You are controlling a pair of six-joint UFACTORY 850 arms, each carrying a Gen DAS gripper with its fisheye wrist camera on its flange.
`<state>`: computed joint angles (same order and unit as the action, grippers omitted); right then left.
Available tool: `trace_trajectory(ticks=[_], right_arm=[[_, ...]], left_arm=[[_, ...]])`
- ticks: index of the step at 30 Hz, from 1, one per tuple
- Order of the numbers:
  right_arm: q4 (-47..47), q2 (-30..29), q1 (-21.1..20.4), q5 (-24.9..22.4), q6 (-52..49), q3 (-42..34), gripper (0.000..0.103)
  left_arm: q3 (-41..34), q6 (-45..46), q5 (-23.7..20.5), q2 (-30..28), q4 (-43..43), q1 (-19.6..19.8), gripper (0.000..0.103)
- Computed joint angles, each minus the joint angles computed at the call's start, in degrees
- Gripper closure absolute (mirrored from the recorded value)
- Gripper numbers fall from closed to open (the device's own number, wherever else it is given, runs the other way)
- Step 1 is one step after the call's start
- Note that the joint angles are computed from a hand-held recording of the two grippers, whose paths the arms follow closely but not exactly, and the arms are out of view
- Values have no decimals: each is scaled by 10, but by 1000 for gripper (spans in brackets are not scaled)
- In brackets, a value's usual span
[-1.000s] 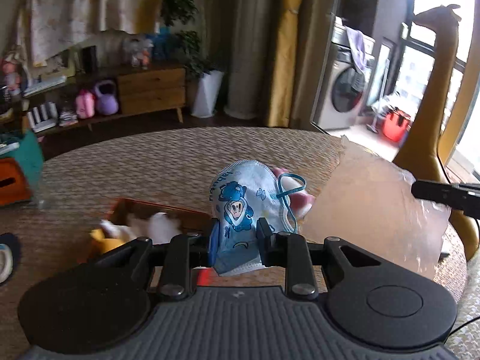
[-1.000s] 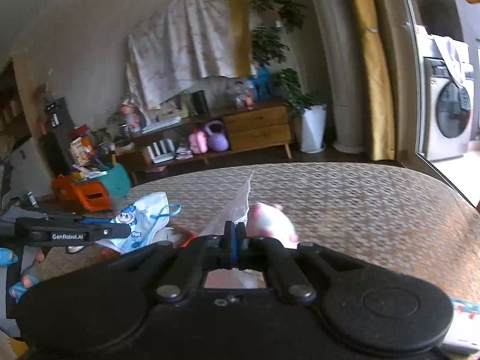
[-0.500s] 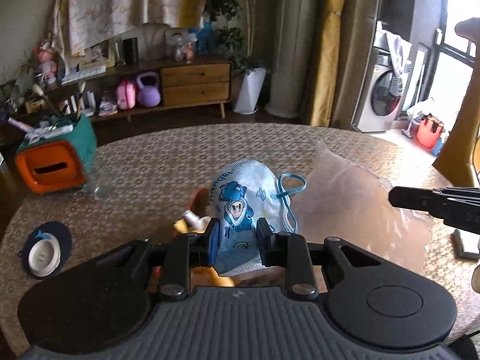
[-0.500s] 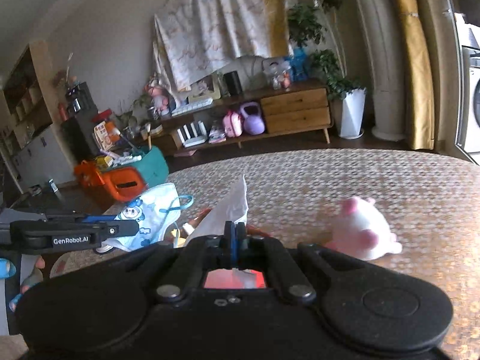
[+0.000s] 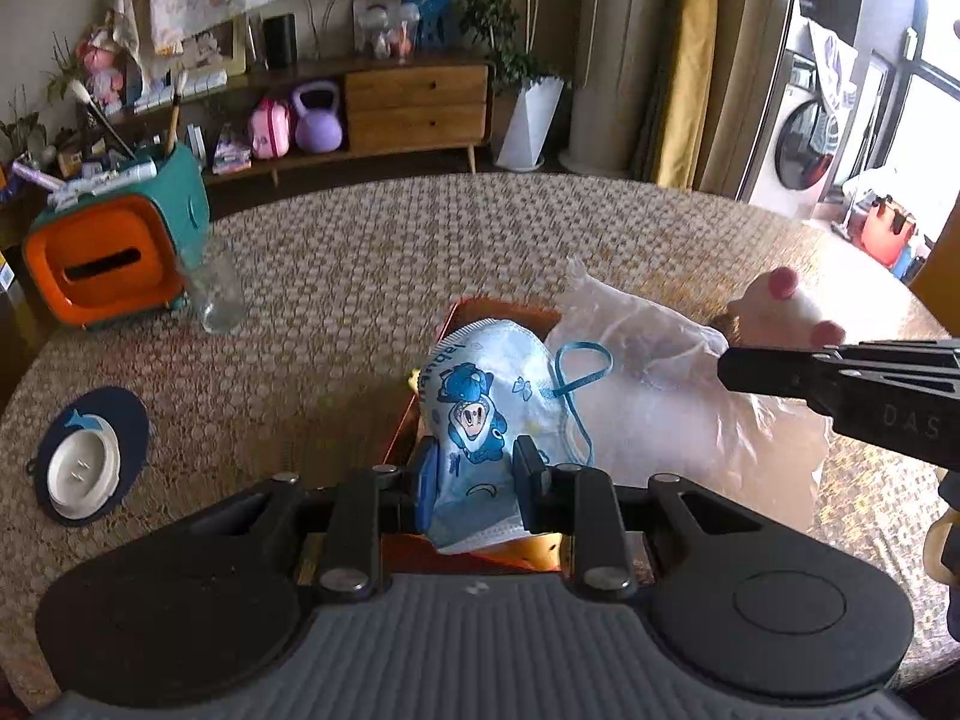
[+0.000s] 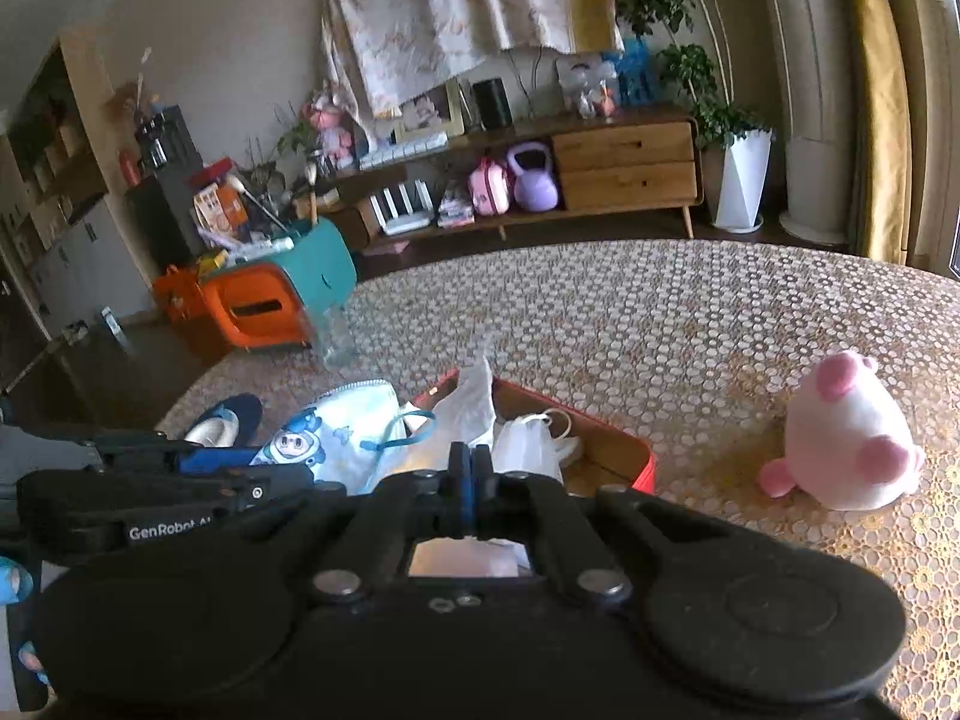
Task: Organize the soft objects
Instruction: 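Carry the blue mask with the left gripper while the right gripper carries the clear bag to the tin, then lower the mask and clear bag into the red tin and open both grippers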
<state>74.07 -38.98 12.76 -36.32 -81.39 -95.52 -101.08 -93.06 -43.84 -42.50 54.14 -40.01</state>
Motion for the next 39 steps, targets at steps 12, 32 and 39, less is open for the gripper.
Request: trace_trajectory(ticks=[12, 32, 39], right_arm=[[-84, -45, 20, 23, 66, -48, 103], [-99, -53, 15, 26, 58, -52, 64], [-61, -31, 6, 26, 20, -26, 59]], left_arm=[[-12, 40, 32, -32, -47, 17, 78], [-27, 34, 31, -47, -53, 18, 74], [-23, 6, 16, -40, -27, 8, 56]])
